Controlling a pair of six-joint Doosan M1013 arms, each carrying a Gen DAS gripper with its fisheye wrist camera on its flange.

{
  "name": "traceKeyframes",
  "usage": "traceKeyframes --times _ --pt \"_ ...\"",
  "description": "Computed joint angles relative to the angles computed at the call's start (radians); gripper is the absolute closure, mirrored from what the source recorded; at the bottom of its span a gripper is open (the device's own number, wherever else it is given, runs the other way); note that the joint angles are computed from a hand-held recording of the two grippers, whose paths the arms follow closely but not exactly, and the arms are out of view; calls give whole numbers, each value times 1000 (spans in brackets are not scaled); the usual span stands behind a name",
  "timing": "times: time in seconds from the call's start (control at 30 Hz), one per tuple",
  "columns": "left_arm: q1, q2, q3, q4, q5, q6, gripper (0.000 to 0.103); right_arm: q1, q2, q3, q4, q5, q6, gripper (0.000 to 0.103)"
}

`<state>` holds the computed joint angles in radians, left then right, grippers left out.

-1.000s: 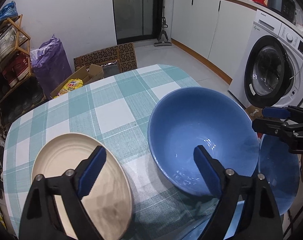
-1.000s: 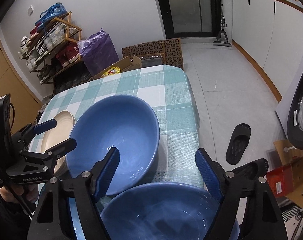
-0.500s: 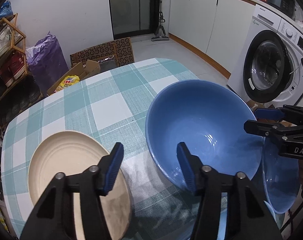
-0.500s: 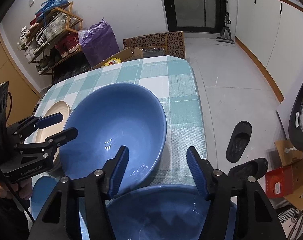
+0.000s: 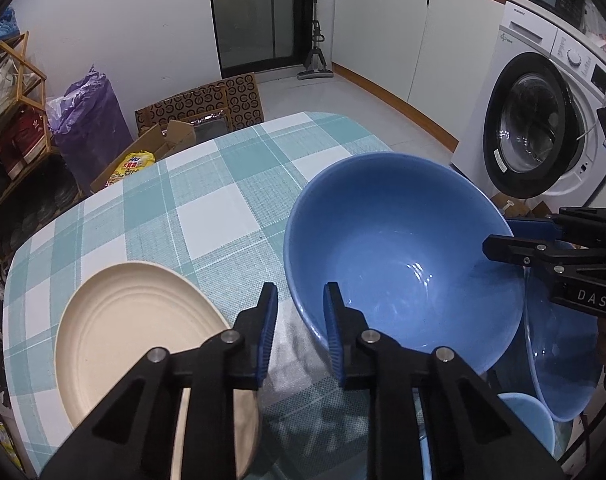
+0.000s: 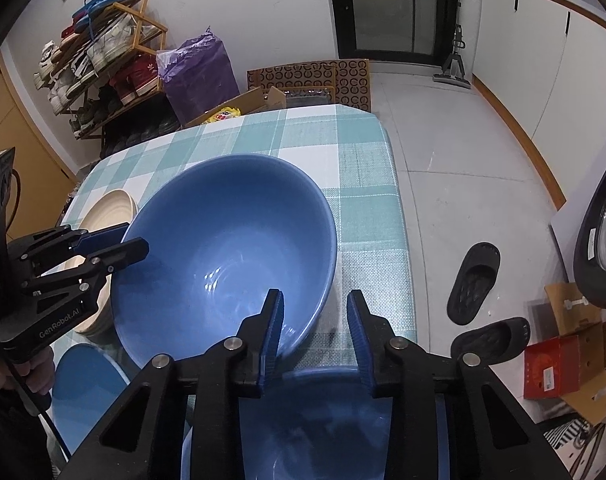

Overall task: Organize plates and bowls
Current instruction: 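Close the right gripper on the rim of a large blue bowl, then lift the large blue bowl with the right gripper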

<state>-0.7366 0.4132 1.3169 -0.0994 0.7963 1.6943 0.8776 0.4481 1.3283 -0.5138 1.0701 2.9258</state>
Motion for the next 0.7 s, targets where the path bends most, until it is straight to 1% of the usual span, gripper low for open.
traceKeyframes --times 0.07,0.17,0.23,0.33,0.7 --pt "-1 -1 0 0 -3 3 86 2 5 -9 0 11 -17 79" --pt "-3 -2 0 2 -3 10 87 5 3 -9 -1 14 -26 82" --pt "-6 -3 1 17 -6 3 88 7 9 -19 -3 33 -34 83" --pt "-5 -4 3 19 -11 -1 90 9 11 -22 -5 43 -36 84" --pt "-3 -13 13 11 -35 9 91 17 16 -35 -23 68 -33 86"
